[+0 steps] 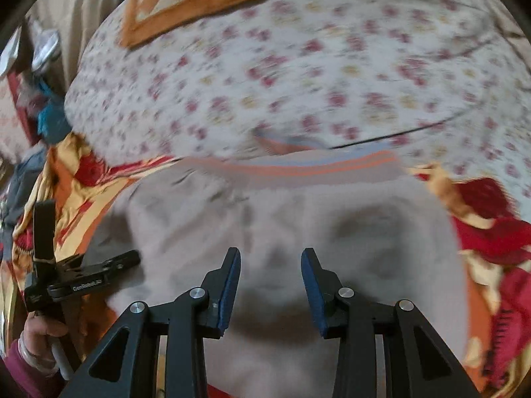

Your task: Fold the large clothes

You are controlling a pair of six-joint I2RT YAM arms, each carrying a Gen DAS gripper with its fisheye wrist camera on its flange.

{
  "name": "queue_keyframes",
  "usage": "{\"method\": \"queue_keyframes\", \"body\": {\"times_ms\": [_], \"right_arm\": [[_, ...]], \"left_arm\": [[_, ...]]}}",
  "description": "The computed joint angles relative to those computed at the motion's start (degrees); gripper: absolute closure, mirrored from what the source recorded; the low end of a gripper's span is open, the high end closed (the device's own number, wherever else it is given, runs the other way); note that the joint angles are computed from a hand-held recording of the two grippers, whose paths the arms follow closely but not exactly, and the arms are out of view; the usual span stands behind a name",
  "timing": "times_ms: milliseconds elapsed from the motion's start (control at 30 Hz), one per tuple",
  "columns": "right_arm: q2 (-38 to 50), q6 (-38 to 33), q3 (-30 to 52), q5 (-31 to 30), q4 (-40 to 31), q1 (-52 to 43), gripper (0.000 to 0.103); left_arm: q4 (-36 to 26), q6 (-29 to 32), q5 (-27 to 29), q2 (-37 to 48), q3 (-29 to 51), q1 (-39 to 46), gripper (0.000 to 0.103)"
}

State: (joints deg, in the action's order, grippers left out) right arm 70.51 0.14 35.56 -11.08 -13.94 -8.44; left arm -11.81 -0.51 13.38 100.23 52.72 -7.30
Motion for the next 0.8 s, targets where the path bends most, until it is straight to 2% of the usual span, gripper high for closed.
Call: {"method": "queue_keyframes", "body": {"times_ms": [133, 333, 400, 567, 633, 733, 800], "right_arm": [[2.6, 3.8, -0.9, 2.2, 2.6, 6.8, 0.067], [8.5, 2.8, -3.0, 6.6, 4.3, 11.3, 0.066], [8.1, 2.4, -3.7, 7.0, 4.7, 11.6, 0.066], [5.1, 3.2, -0.6, 6.8, -2.4, 11.5, 0.066], [2.7, 4.3, 0.0, 6.5, -3.2, 12.0, 0.061], [3.0, 6.7, 3.1, 6.4, -3.4, 14.3, 0.057], [5.9, 7.5, 6.7, 6.9, -4.0, 16.7, 0.057]], "left_arm": [[-1.5, 0.4, 0.7, 0.4, 1.0, 0.3, 0.017], [-2.6, 2.6, 2.2, 0.0, 0.8, 0.8, 0.017], [-3.4, 3.5, 3.2, -0.4, 0.7, 1.5, 0.017], [-6.7, 2.2, 9.9, -1.9, 1.1, 5.6, 0.017], [-8.6, 1.3, 14.0, -1.9, 2.2, 8.3, 0.017], [-11.2, 1.0, 16.3, -1.1, 4.3, 10.9, 0.017], [-11.4, 1.1, 16.0, -0.6, 4.9, 11.6, 0.017]]}}
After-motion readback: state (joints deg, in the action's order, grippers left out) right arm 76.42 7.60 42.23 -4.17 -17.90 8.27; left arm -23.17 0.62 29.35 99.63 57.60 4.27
